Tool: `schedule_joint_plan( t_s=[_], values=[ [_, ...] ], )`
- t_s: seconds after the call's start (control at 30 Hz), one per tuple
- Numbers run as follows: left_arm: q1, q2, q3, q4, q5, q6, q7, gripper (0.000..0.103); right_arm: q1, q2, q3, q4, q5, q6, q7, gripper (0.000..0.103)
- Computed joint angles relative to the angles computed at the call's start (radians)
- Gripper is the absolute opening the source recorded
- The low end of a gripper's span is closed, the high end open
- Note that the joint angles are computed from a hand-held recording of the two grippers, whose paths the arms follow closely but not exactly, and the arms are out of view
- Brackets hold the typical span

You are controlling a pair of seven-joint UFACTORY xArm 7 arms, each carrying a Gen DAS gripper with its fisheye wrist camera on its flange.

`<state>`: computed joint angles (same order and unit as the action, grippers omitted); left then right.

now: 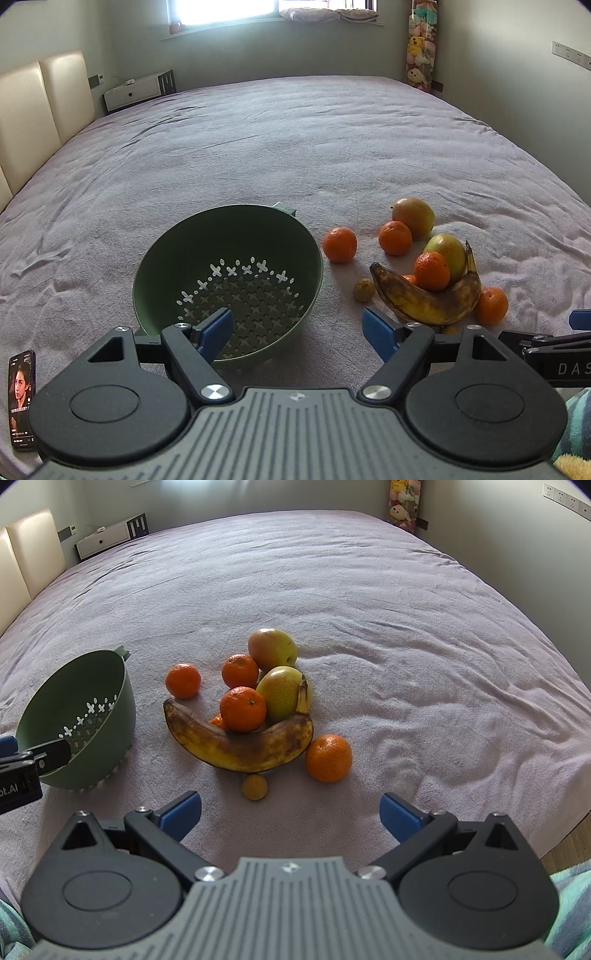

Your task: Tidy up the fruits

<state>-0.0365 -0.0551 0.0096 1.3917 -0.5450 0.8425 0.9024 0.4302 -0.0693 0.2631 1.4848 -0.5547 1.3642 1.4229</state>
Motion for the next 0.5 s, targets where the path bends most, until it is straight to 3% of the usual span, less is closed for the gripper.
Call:
schedule_joint_plan(
  t_s=[0.5],
  values=[
    [0.000, 0.004, -0.003, 0.007, 0.018, 0.008, -0.012, 0.093, -0.003, -0.007, 0.001, -0.009, 0.006, 0.000, 0.002, 0.099]
  ],
)
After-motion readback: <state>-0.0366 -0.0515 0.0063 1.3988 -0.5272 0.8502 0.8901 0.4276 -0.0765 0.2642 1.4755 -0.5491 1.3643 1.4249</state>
